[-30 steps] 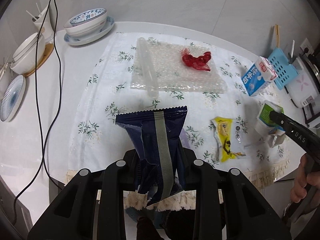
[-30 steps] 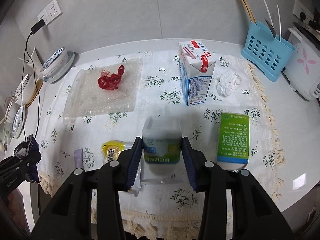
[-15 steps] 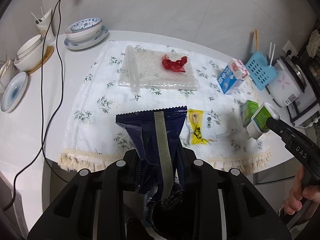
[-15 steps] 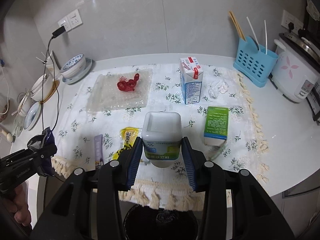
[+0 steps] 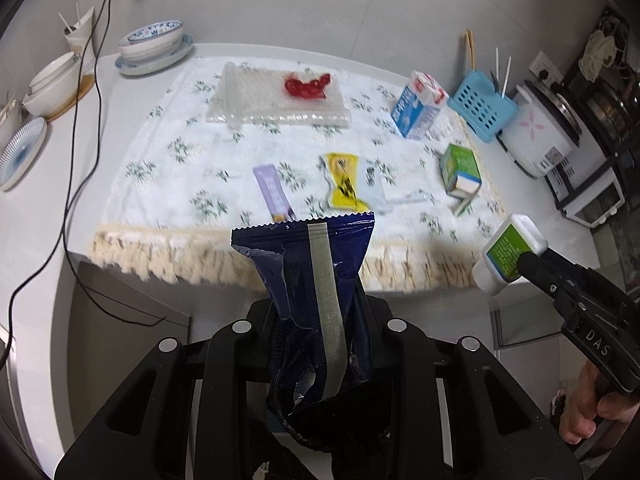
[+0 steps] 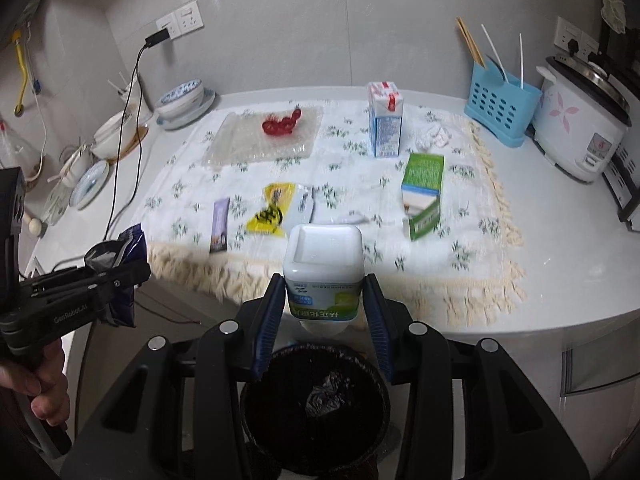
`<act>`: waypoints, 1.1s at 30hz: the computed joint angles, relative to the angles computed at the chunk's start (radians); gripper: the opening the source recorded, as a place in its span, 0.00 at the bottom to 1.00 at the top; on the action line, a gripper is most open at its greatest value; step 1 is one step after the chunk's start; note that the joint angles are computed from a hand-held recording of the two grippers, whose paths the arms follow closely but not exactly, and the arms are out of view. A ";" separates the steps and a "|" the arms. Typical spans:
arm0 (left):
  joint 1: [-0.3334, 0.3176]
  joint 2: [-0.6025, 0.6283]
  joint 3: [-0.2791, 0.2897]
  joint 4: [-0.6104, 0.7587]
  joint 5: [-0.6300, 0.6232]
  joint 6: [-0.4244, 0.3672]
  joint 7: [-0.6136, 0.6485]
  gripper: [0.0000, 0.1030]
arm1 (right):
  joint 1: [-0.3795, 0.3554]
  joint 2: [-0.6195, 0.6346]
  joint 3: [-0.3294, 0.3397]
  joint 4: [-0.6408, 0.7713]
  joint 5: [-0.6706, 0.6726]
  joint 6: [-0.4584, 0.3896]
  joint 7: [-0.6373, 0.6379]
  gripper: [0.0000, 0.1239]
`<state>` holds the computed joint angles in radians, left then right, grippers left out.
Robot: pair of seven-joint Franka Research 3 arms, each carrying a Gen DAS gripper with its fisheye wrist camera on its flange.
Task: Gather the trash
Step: 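Carry the blue wrapper and white bottle down over the black trash bin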
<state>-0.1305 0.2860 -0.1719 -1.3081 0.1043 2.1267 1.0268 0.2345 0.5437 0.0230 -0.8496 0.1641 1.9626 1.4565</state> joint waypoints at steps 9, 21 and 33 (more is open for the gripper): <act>-0.006 -0.078 -0.018 -0.182 -0.044 0.082 0.005 0.26 | -0.028 -0.219 0.001 -0.393 0.036 0.103 -0.076 0.31; -0.016 -0.090 -0.031 -0.318 -0.090 0.142 0.026 0.26 | -0.037 -0.299 0.002 -0.625 0.063 0.151 -0.104 0.31; -0.033 -0.010 -0.046 -0.339 -0.100 0.179 0.068 0.26 | -0.023 -0.278 0.001 -0.733 0.032 0.211 -0.112 0.31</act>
